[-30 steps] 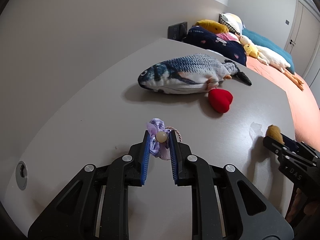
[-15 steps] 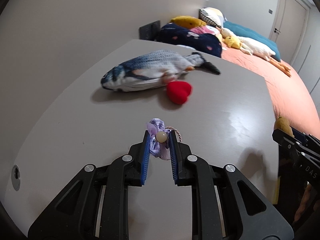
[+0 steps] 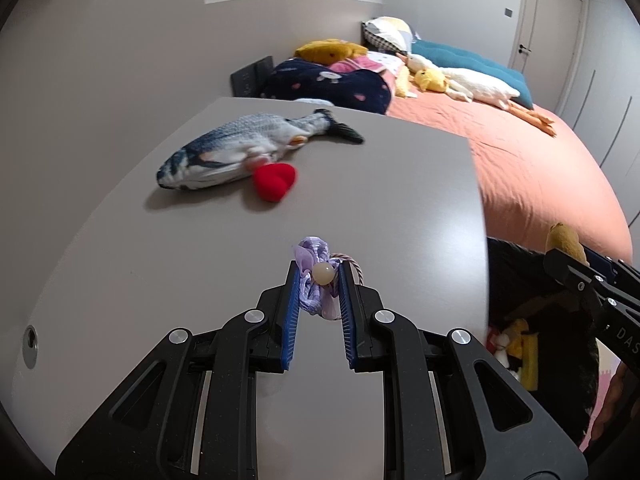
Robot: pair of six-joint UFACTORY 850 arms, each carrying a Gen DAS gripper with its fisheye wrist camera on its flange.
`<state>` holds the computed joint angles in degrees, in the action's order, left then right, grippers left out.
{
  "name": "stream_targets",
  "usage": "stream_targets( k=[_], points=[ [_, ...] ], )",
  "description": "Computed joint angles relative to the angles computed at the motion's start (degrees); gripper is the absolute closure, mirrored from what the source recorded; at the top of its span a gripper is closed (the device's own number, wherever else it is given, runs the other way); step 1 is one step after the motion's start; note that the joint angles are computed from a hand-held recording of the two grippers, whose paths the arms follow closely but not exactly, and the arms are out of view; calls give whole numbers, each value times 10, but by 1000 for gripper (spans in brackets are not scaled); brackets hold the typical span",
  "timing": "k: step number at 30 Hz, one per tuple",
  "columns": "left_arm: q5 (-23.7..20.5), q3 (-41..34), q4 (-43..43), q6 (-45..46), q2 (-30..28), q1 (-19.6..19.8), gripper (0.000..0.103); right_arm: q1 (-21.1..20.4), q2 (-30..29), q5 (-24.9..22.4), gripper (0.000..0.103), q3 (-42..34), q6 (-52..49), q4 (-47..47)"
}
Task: Collect trash
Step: 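Carry the purple flower and tan plush over the bin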
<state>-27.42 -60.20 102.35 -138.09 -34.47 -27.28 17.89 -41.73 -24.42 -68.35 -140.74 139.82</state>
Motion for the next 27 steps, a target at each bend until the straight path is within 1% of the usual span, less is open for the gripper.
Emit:
stream_targets(
  k=[6,12,19,27],
  points=[
    [-8,-8,-15,15,0,-25,85,-17,29,-19,60,44,-31,22],
    [-8,-15,-27,27,-3,-41,85,-28,49,-34,60,75,-55,40],
    [-8,-27,-31,37,-9,-56,85,-43,68,-50,60,102,-81,65],
    [1,-48,-36,53,-20,-71,85,-65,80,-65,60,122,-84,73]
  ],
)
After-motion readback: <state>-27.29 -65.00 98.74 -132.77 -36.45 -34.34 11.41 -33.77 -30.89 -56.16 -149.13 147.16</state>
